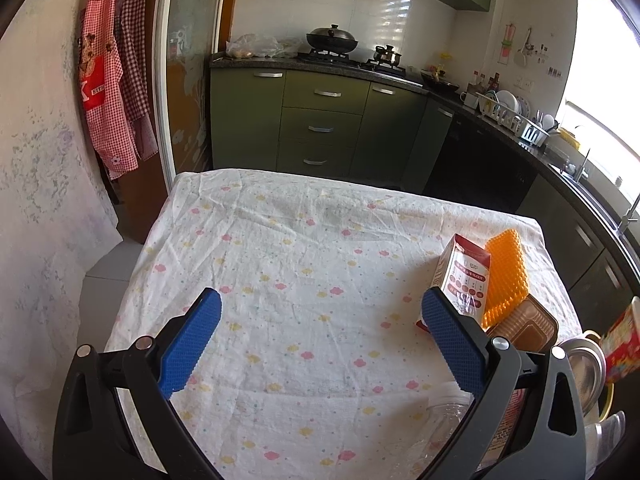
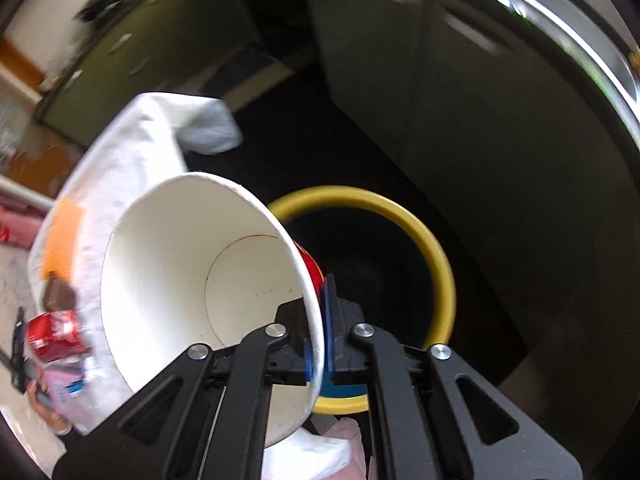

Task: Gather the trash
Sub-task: 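Carry the paper bucket over the yellow bin and release it, then grasp the clear plastic cup with the left gripper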

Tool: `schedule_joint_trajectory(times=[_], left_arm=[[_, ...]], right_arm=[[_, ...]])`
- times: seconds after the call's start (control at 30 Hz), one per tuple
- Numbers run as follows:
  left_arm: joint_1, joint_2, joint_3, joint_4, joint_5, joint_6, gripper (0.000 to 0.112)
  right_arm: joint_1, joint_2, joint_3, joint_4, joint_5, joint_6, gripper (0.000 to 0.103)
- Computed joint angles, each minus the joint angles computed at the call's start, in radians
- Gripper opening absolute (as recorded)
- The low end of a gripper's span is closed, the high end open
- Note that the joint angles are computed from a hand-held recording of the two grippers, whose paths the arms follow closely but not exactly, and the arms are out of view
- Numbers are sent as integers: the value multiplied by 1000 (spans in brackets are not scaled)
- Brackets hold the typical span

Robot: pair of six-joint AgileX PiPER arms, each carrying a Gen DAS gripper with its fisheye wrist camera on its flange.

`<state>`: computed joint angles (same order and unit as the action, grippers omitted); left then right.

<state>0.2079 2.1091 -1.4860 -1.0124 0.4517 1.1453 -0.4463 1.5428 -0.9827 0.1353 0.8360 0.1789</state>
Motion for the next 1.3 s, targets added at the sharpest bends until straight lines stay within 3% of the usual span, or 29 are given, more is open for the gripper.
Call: schedule_joint_trajectory(times=[0.17,0.27,0.33,0.43,0.7,0.83,1.07,1.17,1.23,1.3], left_arm=[[-14,2,10,8,-8,6,99],[-22,-1,19,-5,-14,32,99],[-26,-2,21,-7,-16,44,99],[-26,2,15,3,-10,39,99],[-10,-42,49,-69,41,132,99],[13,-146,141,-153,92,254,99],[42,-486,440,-194,348,589,99],[-13,-604,564,-131,434,683,99],[-82,-651,630,-91,421,706,99],[-165,-684,690,-86,360,738,99]], right_arm=[[-69,112,70,39,-126,-54,5],[-83,184,66,56,-167,-68,10],[-84,216,59,40,-185,-35,40],[-68,206,74,-11,-213,24,41],[-18,64,184,160,-227,-123,46],[54,-69,288,164,-231,-106,50],[126,-294,422,184,-226,-98,53],[156,-367,464,195,-230,-88,55],[174,-399,499,208,-252,-94,56],[179,-461,536,229,-237,-107,57]])
